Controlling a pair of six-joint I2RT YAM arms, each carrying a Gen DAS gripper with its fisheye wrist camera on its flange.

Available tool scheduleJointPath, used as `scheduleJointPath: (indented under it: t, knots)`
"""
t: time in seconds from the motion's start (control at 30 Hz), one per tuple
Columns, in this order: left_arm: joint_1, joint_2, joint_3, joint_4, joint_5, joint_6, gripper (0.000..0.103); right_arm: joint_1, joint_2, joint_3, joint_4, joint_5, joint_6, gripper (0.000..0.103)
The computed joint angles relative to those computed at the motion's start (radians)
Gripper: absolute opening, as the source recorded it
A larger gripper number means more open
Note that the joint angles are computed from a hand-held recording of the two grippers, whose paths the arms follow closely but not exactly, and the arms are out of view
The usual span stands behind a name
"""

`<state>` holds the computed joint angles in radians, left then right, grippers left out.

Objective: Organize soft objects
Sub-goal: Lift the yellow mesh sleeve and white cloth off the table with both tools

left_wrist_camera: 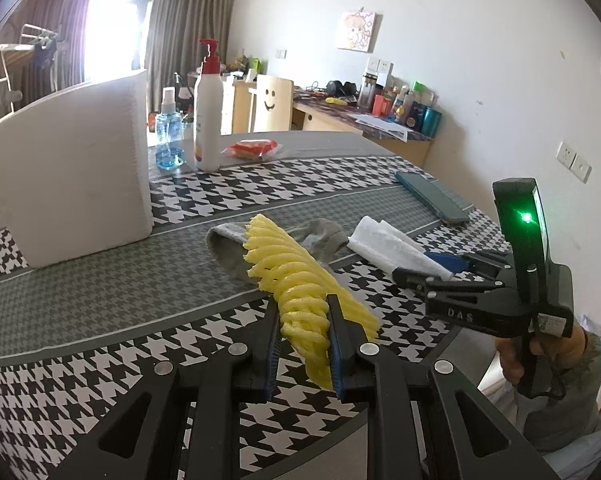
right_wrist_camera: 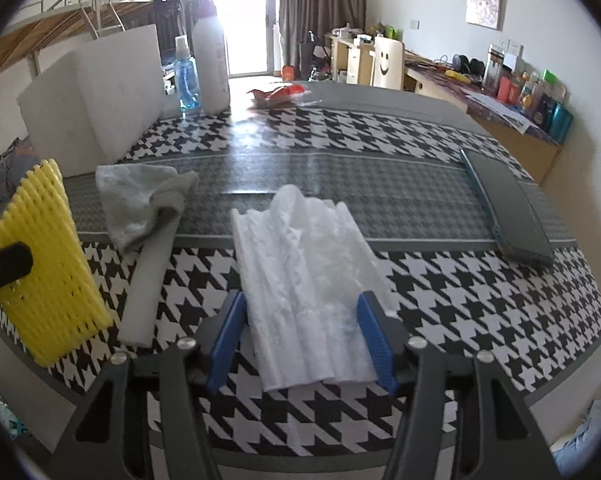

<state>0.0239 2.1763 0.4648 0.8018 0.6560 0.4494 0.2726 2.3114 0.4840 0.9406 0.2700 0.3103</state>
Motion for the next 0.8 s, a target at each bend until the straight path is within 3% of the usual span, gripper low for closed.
scheduleJointPath:
  t: [0.27,0.53,0.8]
  knots:
    - [0.025,-0.018,0.001,-0.016,0.017,0.002,0.022,-0.021,-0.012,-0.007,-0.001,0.004,-0.003,0.011]
    - [0.046,-0.06,-0.001,-0.027,0.027,-0.003,0.022,-0.005,-0.114,-0.089,0.073,-0.056,0.012,0.01]
    - [0.051,-0.097,-0.014,-0.005,0.018,-0.014,0.022,0.055,-0.202,-0.11,0.062,-0.023,0.01,0.01]
